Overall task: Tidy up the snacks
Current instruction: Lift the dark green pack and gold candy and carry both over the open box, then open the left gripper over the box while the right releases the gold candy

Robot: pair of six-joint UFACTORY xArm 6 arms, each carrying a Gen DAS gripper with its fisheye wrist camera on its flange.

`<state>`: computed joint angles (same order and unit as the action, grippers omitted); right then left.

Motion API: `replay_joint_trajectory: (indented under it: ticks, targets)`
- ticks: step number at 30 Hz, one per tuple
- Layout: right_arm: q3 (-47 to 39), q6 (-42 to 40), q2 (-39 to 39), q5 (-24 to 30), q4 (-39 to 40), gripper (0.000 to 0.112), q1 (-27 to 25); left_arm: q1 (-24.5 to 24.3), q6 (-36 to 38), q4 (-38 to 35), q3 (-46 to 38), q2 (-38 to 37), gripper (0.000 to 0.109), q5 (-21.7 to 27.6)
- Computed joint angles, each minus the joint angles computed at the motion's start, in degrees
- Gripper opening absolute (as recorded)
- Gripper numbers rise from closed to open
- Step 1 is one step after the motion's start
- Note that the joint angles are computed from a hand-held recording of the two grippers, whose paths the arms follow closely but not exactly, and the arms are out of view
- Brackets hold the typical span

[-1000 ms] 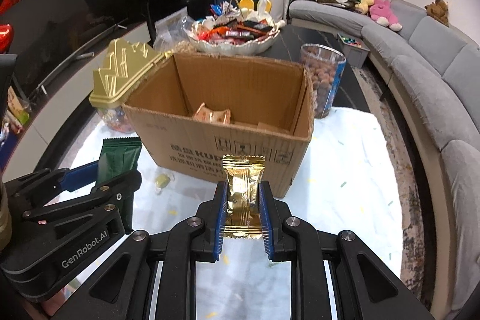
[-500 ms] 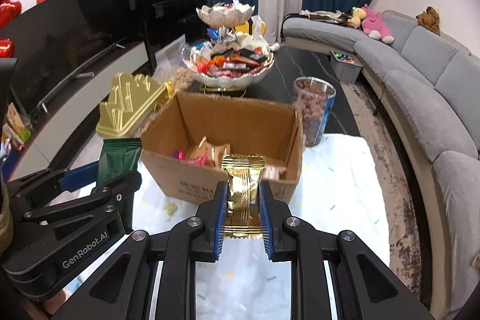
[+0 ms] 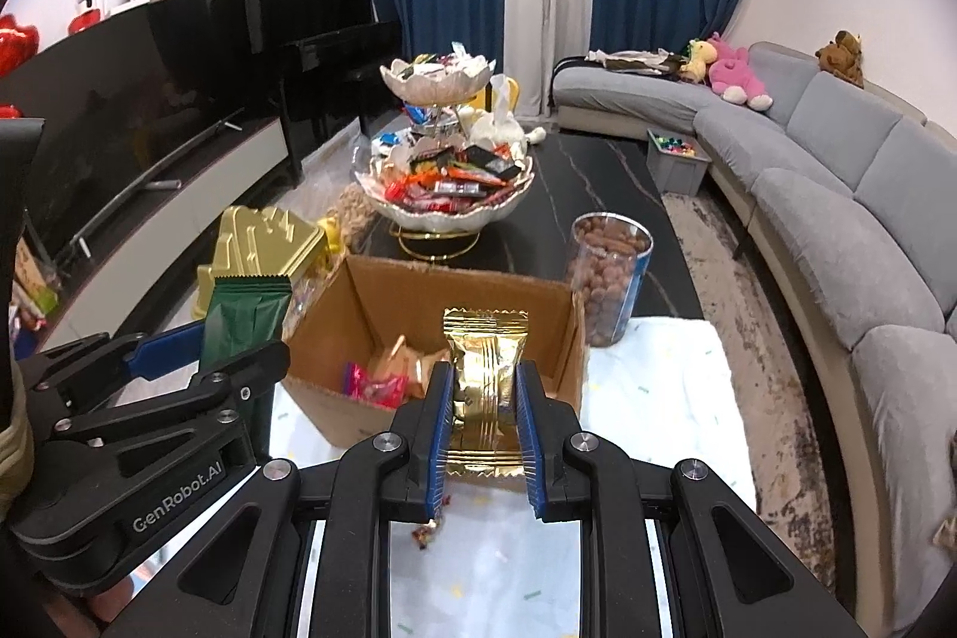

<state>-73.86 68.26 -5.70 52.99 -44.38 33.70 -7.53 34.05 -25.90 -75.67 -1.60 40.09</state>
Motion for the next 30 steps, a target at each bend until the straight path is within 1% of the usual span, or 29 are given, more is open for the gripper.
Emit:
replay_joint_trajectory:
  ticks: [8,15,22,30]
  targets:
    - [-3.49,-0.75,2.77,-0.47,-1.27,0.022,-1.52,-0.08,2.48,-2.02,-6.06,4.71,0.043,0.76]
    - [-4.73,-0.48,4.76,-2.33,-2.83,0.022,-2.92,-0.21,4.82,-3.62,-9.77,8.47,0.043,0.58]
    - [-5.25,-0.57,6.73,-3.83,-3.28,0.022,-4.35,-0.73,6.59,-4.34,-11.68,11.35,0.043,-0.35]
    - [-5.57,-1.4,8.97,-5.37,-2.34,0.022,-6.16,-0.9,8.44,-5.44,-14.29,15.57,0.043,0.13]
